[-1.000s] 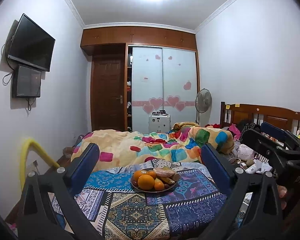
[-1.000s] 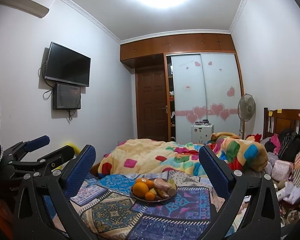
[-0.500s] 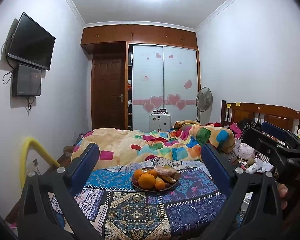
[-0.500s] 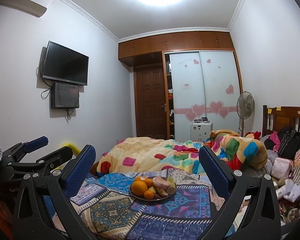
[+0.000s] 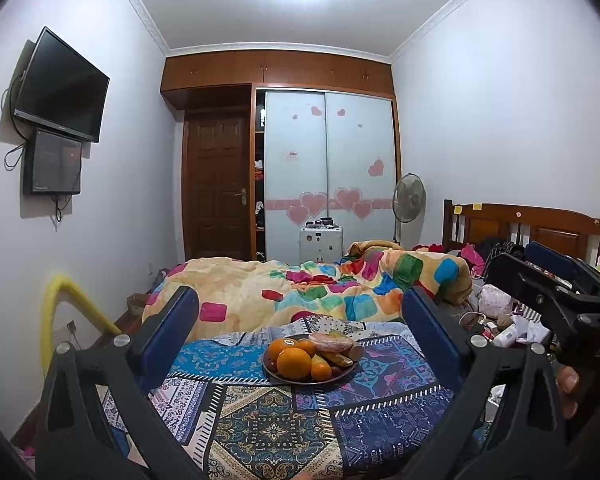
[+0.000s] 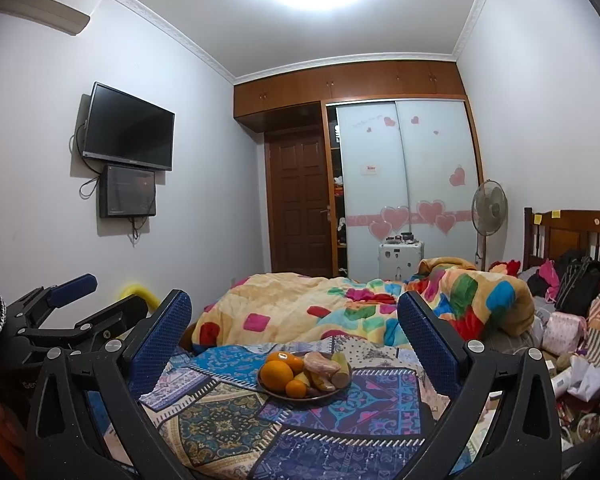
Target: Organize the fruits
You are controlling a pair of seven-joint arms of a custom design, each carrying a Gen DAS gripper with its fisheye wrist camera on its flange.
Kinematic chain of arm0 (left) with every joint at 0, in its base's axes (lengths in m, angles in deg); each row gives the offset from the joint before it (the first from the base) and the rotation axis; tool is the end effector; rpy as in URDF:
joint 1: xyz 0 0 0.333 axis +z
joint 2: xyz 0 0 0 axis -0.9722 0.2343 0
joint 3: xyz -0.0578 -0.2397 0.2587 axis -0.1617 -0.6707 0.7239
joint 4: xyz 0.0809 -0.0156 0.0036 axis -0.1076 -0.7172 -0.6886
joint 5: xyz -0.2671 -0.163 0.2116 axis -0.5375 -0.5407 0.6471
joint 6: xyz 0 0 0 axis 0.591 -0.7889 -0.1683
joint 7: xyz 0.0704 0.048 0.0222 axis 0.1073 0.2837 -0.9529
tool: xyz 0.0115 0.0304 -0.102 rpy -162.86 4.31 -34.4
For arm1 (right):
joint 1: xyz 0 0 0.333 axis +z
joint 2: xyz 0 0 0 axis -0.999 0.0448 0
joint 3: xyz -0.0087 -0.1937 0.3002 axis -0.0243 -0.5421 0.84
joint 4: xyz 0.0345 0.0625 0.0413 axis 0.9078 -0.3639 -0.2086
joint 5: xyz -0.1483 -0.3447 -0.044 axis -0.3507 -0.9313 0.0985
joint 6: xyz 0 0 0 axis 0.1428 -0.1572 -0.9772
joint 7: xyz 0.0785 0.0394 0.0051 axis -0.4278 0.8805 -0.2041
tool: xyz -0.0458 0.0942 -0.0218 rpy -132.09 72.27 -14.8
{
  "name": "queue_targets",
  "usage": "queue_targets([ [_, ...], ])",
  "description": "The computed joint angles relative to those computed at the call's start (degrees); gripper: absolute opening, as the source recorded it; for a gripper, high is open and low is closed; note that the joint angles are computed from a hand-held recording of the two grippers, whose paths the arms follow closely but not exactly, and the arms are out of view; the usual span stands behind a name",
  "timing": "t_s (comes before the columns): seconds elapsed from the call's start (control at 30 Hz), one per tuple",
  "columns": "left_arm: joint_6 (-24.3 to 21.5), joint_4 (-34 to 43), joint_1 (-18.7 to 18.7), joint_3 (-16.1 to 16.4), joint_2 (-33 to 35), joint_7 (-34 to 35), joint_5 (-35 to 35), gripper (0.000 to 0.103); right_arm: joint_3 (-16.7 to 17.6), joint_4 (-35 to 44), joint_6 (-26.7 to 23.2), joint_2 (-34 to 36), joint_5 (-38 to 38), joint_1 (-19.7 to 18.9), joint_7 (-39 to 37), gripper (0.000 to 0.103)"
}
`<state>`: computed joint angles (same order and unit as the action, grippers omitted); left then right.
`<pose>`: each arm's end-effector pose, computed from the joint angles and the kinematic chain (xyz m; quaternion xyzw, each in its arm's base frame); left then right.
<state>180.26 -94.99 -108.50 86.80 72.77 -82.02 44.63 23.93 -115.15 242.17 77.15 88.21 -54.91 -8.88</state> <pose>0.6384 -0.4105 0.5898 -0.5315 0.5131 -0.4670 0.4860 0.6847 0.3985 0.5883 -0.6044 0.3823 -0.3478 0.6063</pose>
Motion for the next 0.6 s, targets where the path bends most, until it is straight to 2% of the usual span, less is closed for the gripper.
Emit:
queue_targets([
  [0.47,1.8,1.1,0.2,0.2,0.7,1.7,-2.0,0.103,0.3,0.0,-0.4,0.0,-0.3,-0.2,0.4,0.103],
  [0.6,2.0,1.9,0.0,0.5,1.3,2.3,-2.8,0.103,-1.1,0.5,-0.8,0.2,0.5,0.8,0.8,0.103],
])
